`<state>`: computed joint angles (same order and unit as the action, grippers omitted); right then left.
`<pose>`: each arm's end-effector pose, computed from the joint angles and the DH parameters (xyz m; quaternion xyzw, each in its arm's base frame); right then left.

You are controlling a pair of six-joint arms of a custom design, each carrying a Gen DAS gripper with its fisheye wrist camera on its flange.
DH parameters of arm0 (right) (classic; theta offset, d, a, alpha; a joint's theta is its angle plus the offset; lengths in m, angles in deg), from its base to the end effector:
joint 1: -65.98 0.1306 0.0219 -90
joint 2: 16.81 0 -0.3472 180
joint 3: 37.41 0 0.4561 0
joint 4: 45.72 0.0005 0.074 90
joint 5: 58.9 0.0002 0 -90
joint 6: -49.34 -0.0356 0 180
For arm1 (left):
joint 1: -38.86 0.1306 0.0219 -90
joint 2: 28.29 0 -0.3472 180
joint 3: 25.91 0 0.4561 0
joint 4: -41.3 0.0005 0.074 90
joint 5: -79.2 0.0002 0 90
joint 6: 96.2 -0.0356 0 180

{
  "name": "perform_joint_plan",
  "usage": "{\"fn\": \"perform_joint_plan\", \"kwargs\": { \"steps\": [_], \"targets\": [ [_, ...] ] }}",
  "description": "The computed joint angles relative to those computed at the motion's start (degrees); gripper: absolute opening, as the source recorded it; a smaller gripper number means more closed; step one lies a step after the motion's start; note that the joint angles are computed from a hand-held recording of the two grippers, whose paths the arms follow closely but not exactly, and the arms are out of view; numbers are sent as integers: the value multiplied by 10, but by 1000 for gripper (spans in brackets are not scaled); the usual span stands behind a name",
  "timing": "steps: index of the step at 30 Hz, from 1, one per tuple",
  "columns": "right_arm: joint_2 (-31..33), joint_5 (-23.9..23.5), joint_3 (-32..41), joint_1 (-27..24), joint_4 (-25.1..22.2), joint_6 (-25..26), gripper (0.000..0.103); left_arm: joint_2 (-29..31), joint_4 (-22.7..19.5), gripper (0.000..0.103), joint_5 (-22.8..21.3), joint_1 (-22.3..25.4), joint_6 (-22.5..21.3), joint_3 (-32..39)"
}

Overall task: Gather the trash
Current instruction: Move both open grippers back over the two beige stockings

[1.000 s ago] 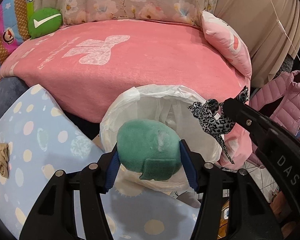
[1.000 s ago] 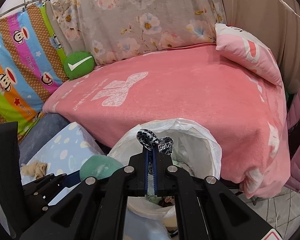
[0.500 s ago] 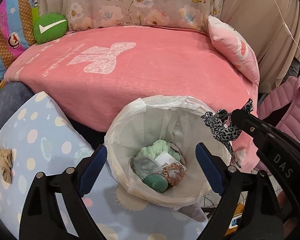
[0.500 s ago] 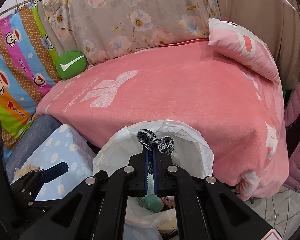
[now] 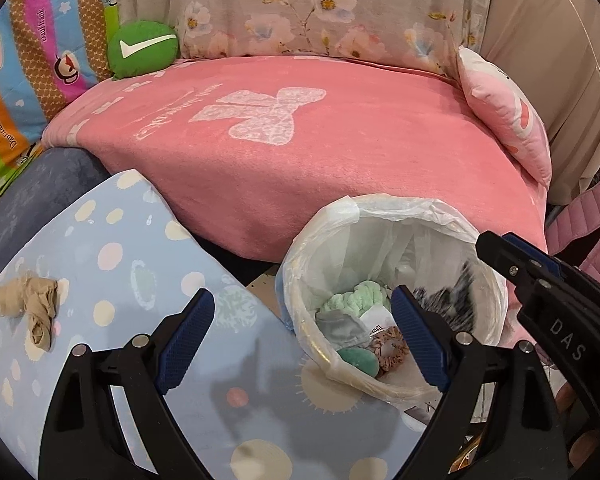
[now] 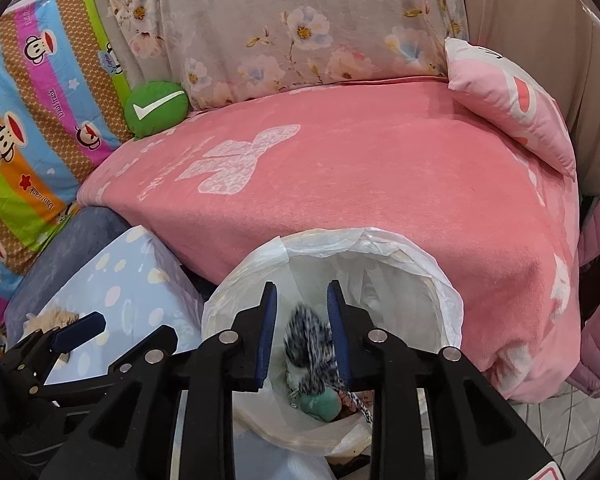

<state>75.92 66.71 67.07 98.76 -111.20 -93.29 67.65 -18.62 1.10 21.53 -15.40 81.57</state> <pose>0.4703 0.2776 0.4872 0.2497 0.8749 -0.0126 0.4149 0.5483 -0.1793 0.4857 0.2492 0.8965 -0.1217 0.3456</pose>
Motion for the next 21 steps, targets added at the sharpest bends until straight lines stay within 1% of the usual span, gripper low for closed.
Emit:
{"fn": "perform_joint_plan", "kwargs": {
  "steps": [3,8,12,16,18,21],
  "targets": [
    [5,2,8,3,-3,2,33,-2,1,86,0,6,2,-3],
    [14,8,24,12,-8,5,36,-8,4,86,3,18,2,-7],
    [32,18,47,23,-21,14,43,-13,7,86,6,29,2,-10],
    [52,26,72,35,-33,22,45,-17,9,86,8,44,4,-13],
    [61,28,82,40,-38,25,49,-18,9,86,9,52,6,-14],
    [76,26,98,48,-40,31,50,-19,10,86,12,65,7,-13]
  ]
}}
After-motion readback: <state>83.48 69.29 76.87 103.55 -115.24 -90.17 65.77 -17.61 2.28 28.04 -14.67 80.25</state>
